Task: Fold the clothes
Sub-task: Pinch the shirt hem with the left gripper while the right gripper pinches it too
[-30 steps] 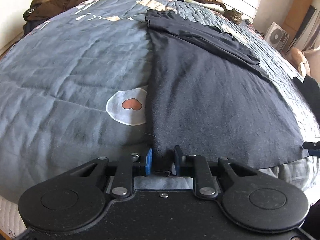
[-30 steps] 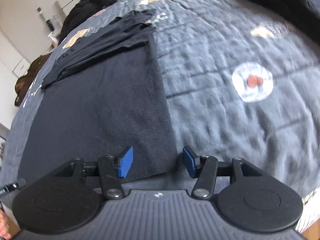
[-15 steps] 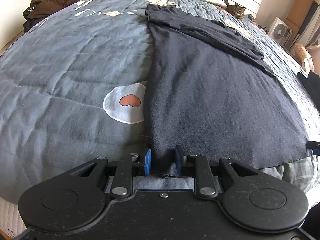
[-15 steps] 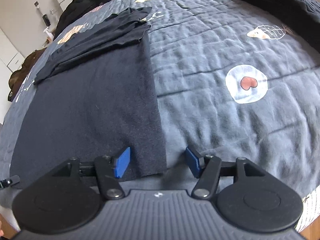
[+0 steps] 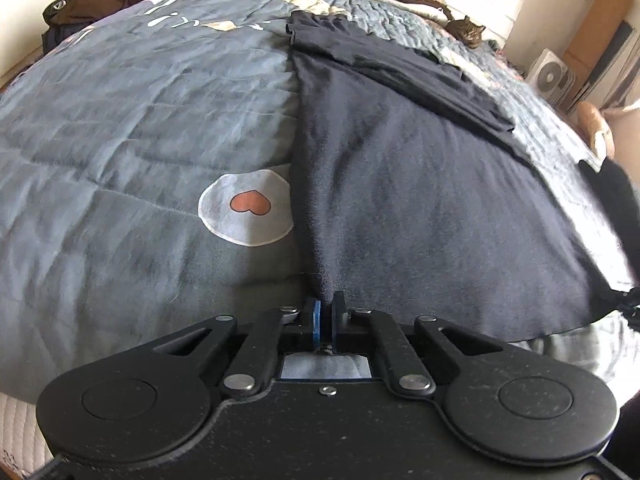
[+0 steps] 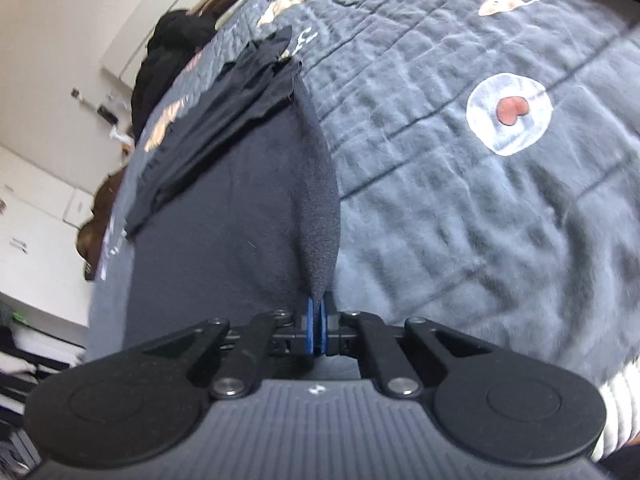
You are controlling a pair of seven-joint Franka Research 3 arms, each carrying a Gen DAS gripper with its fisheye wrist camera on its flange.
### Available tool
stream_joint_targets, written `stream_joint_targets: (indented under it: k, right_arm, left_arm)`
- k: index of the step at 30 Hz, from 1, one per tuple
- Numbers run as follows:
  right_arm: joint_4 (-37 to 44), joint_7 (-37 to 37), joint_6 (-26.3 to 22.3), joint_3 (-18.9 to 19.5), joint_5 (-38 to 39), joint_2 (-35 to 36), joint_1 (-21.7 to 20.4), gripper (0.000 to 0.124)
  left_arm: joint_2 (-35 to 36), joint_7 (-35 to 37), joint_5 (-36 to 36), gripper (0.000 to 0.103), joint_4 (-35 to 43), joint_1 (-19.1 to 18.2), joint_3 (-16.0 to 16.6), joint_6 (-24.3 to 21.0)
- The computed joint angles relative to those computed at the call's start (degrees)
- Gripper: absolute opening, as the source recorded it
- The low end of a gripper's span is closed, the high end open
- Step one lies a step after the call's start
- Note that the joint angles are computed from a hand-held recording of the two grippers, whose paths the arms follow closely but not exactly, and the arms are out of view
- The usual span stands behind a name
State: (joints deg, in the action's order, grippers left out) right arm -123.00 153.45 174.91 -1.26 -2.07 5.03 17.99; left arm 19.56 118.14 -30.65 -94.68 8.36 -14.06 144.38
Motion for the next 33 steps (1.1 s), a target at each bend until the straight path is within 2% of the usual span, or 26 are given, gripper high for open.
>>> stream_joint_targets:
  k: [5, 11, 14, 18, 24, 26, 29, 33]
  right_arm:
    - [-2.9, 0.8, 4.3, 1.3, 3.3, -3.3, -0.5, 0.003]
    - [-1.7, 3.1, 2.1, 3.5, -3.1, -6.4, -2.9, 0.003]
    - [-3.0, 2.7, 0.3, 5.6, -2.9, -9.6, -4.2, 0.003]
    - [-6.7, 1.2, -0.8, 8.3, 1.1, -14.4, -5.2, 0.003]
    - [-12.2, -0.1, -4.1, 11.8, 7.0, -22.2, -5.5, 0.003]
    - [-13.3, 0.2, -5.0, 12.9, 8.2, -23.9, -5.9, 0.003]
    - [-12.9, -1.2, -4.8, 12.5, 10.2, -23.5, -5.8, 0.003]
    - [-7.9, -8.5, -3.3, 7.9, 15.4, -17.7, -3.4, 0.003]
  left_arm:
    - [-3.0, 1.3, -3.5, 0.004, -1.5, 1.3, 0.1, -1.0]
    - [-10.0, 7.6, -8.1, 0.004, -6.4, 0.9, 1.8, -1.1]
    - [-13.5, 9.7, -9.6, 0.004, -7.8, 0.2, 3.9, -3.0]
    - [-18.5, 10.9, -8.3, 0.004, -10.9, -1.4, 6.9, -6.8]
    - [-24.4, 11.0, -6.7, 0.004, -15.2, -3.0, 11.2, -15.0]
    - [-25.0, 10.2, -6.8, 0.004, -15.3, -3.3, 12.3, -17.3]
    - [-23.0, 9.1, -7.2, 0.004, -13.1, -3.5, 13.0, -17.5]
    - [-15.9, 6.4, -6.9, 0.004, -5.1, -3.1, 11.4, -15.1]
